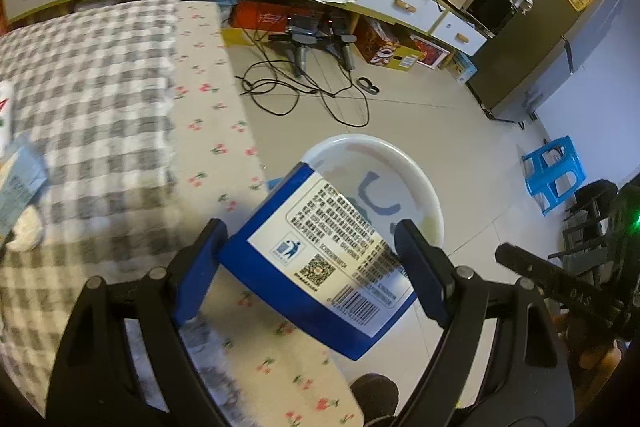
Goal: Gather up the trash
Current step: 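Carry paper and box over the white bin and open both grippers to drop them, then move both open grippers back to the trash pile on the table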
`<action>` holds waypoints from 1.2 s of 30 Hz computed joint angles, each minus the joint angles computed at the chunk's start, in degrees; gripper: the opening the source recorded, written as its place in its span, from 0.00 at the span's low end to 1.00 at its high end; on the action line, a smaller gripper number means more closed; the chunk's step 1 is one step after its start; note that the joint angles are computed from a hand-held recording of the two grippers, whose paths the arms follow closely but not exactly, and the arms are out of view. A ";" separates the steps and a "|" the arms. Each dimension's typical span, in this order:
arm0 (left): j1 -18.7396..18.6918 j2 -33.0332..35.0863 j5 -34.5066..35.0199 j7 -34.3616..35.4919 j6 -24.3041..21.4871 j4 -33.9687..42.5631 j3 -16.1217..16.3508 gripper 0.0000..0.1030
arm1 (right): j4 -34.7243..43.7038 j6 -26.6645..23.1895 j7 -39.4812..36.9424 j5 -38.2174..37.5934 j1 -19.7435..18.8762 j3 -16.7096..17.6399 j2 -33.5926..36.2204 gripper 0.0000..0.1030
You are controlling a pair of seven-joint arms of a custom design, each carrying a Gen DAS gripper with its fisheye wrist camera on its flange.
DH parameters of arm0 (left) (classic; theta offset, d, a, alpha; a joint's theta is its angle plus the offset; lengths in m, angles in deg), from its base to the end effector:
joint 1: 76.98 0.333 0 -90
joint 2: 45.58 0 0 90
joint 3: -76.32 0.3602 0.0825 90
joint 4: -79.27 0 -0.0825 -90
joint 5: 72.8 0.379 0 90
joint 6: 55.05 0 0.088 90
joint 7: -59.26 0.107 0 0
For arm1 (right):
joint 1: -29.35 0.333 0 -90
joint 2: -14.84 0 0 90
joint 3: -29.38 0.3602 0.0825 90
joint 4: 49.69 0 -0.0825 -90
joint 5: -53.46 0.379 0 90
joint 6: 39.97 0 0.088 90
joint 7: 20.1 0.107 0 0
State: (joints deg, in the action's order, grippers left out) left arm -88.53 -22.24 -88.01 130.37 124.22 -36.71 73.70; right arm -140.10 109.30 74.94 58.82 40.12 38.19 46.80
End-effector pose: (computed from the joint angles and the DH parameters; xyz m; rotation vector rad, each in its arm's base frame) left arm 0.6480 -0.1369 0.3697 -2.2645 1.5724 -0.9475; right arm 0.7161 0.2277 0.4096 -2.0109 1.7436 -0.1870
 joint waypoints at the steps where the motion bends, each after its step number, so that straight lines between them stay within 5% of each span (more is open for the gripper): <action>1: -0.14 0.62 0.25 0.13 0.06 0.78 0.01 0.83 | -0.18 -0.13 -0.04 -0.29 0.02 -0.27 -0.09 0.57; 5: -0.24 2.17 0.46 1.07 1.80 2.14 -0.40 0.83 | -0.75 -0.19 -0.03 -1.44 0.13 -1.05 -0.25 0.57; 10: 4.68 3.84 -1.57 4.60 6.90 2.58 -6.56 0.85 | -1.27 -0.27 0.01 -2.43 0.17 -1.37 -0.49 0.58; 15: 5.09 4.19 -3.16 5.89 2.22 4.57 -6.99 0.92 | -1.56 0.19 -0.08 -2.56 0.13 -1.19 -0.66 0.61; 22: 1.50 1.77 -2.73 5.75 2.49 1.91 -2.60 0.95 | -1.46 0.66 0.25 -3.46 0.78 -1.29 -0.54 0.64; 30: -5.19 -1.07 0.36 1.09 1.26 -1.90 6.61 0.97 | -0.68 0.74 0.74 -4.05 1.32 -1.24 -0.07 0.66; 36: -15.84 -3.62 8.32 -7.11 -0.43 -6.16 19.82 0.98 | -0.02 1.05 0.67 -5.18 2.40 -1.26 0.23 0.75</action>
State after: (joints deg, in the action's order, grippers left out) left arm -104.37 -25.86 -79.69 123.26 123.79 -42.86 93.52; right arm -140.13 110.36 75.60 53.64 42.52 36.92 47.03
